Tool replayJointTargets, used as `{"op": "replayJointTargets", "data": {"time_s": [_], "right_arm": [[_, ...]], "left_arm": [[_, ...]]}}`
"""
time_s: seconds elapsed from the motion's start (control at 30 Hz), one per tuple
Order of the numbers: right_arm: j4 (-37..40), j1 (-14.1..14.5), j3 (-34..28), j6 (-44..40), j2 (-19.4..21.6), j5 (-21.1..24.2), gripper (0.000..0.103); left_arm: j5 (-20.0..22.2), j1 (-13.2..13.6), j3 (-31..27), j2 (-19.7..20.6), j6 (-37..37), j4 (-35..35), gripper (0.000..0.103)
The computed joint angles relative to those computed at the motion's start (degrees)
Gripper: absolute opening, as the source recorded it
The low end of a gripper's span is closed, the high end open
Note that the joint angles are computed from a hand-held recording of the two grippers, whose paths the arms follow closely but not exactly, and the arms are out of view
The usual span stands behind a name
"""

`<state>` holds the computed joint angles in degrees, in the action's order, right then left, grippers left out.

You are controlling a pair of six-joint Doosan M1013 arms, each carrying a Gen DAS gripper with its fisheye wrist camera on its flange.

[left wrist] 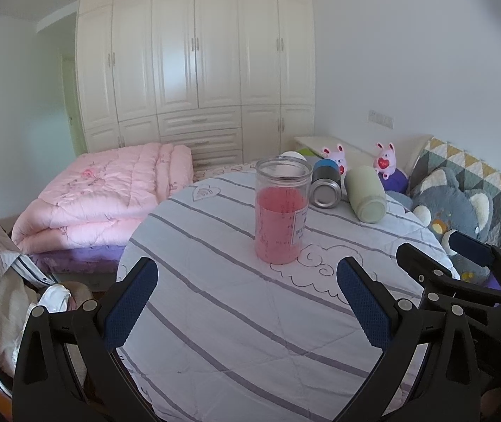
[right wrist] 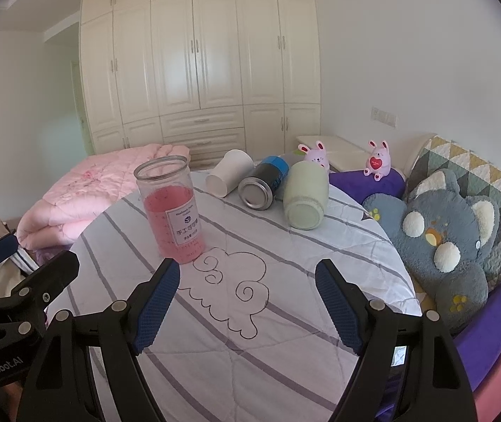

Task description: Flip cup upright

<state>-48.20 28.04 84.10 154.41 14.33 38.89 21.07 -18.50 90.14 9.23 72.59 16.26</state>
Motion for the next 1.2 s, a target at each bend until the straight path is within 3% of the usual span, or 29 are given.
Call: {"op": "replayJointTargets", "data": {"time_s": [1.2], "right_arm": [[3.51,-0.73,-1.85,-3.08,1.64,1.49,0.081]], "left_arm": [[-1.32,0.20,-0.90,1.54,1.57,-1.14,0.103]]}}
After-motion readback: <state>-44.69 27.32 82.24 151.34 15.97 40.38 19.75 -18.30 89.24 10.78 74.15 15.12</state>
